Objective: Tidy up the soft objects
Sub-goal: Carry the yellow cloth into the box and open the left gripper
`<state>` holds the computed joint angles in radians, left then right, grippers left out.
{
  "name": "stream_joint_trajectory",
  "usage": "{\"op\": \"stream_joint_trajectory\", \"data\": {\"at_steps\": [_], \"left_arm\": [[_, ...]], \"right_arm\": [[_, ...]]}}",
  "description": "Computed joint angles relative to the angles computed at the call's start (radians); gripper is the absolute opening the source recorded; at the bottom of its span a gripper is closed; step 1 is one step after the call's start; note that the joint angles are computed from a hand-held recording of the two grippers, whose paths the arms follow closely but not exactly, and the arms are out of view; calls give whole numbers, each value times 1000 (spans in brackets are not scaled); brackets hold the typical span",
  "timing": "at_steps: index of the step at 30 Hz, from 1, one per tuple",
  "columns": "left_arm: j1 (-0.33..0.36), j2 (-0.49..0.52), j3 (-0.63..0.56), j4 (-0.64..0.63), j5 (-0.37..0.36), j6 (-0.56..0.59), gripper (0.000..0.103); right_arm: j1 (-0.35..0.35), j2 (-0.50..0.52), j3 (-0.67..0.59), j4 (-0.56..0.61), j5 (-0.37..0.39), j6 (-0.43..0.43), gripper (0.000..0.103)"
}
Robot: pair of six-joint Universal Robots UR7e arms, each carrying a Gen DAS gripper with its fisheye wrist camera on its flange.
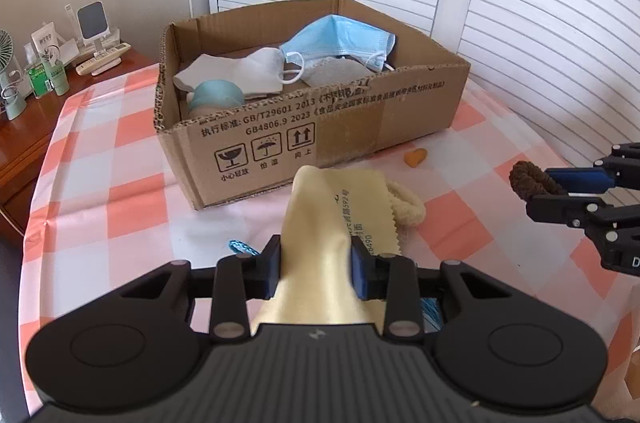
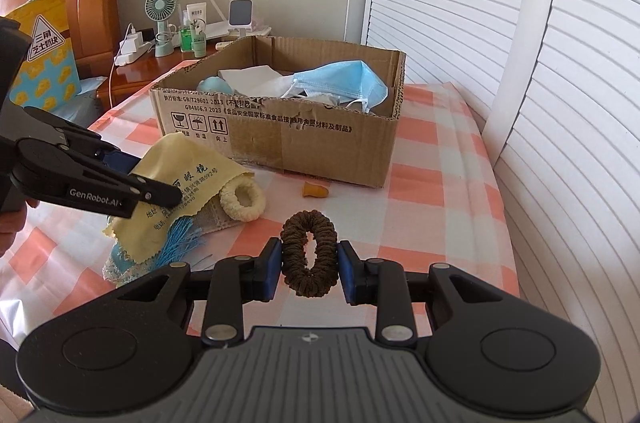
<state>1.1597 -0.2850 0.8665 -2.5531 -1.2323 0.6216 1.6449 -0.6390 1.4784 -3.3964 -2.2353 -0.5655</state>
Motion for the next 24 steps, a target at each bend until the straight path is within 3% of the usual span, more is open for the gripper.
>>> {"op": "stream_joint_trajectory", "data": {"at_steps": [1, 5, 7, 9, 24], "left_arm": [[0, -4, 4, -11, -2, 4, 33], [2, -14, -2, 23, -17, 11, 15], [3, -9, -15, 38, -14, 9, 14], [4, -4, -28, 50, -5, -1, 4], [-17, -64, -26, 82, -47, 52, 3]], "right_arm": [[0, -1, 1, 2, 1, 1, 34], [1, 0, 2, 5, 0, 0, 34], [2, 2, 0, 4, -2, -1, 34], [3, 1, 2, 2, 3, -1, 34], [17, -1, -2, -9, -3, -30, 34]]}}
